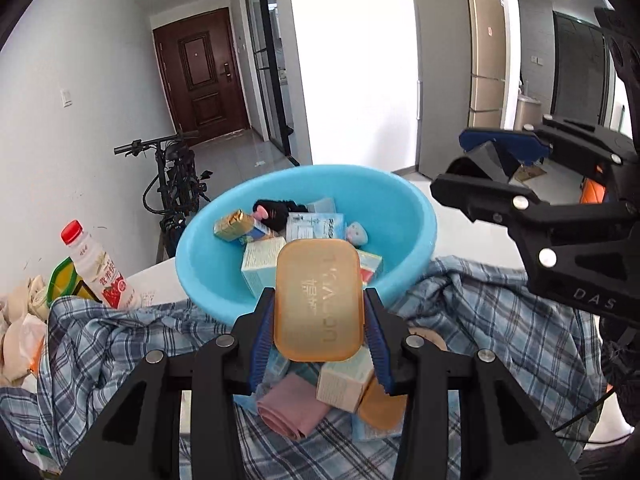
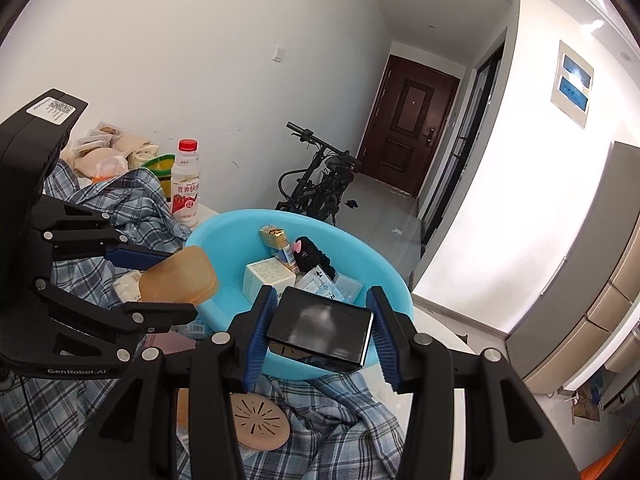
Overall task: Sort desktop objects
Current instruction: 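Carry the orange soap dish and black box with both tools over the basin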
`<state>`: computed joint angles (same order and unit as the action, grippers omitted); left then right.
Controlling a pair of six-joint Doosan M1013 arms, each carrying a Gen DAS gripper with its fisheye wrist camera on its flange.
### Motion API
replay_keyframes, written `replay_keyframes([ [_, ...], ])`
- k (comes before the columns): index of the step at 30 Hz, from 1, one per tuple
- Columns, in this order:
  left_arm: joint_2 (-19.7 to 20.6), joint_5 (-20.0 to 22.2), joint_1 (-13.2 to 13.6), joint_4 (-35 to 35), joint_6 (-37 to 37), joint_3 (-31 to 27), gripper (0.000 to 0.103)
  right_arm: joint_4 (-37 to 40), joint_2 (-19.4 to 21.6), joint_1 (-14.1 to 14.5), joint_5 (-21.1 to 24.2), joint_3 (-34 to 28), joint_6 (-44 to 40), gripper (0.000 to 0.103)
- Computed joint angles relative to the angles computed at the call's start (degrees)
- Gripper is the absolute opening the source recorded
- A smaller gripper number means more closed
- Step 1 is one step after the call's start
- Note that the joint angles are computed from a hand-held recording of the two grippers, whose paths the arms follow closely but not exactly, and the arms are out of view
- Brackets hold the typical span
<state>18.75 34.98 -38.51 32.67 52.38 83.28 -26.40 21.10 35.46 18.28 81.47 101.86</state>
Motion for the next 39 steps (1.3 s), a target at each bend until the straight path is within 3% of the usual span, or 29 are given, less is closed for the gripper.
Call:
replay_keyframes([
  [12,4.99,3.27,2.93,-8.08,9.78,-8.52,0.045,14.48,4.43,-2.23,4.21,-7.88,-12.13,0.045],
  [23,12.25,9.96,5.43,-10.99,15.64,-19.08,0.045,20.69,9.45,-3.99,7.27,-15.31,-13.15,0.045],
  [33,20.14,17.36,8.46,-18.29,18.66,-31.39,0.045,24.73,15.73,-5.73,17.05,-25.52,-15.27,0.045],
  [39,26.45,24.61,11.02,-29.16,22.30,-41.53,0.045,26.79,19.35,-6.90,24.62,-31.92,-16.58,0.045],
])
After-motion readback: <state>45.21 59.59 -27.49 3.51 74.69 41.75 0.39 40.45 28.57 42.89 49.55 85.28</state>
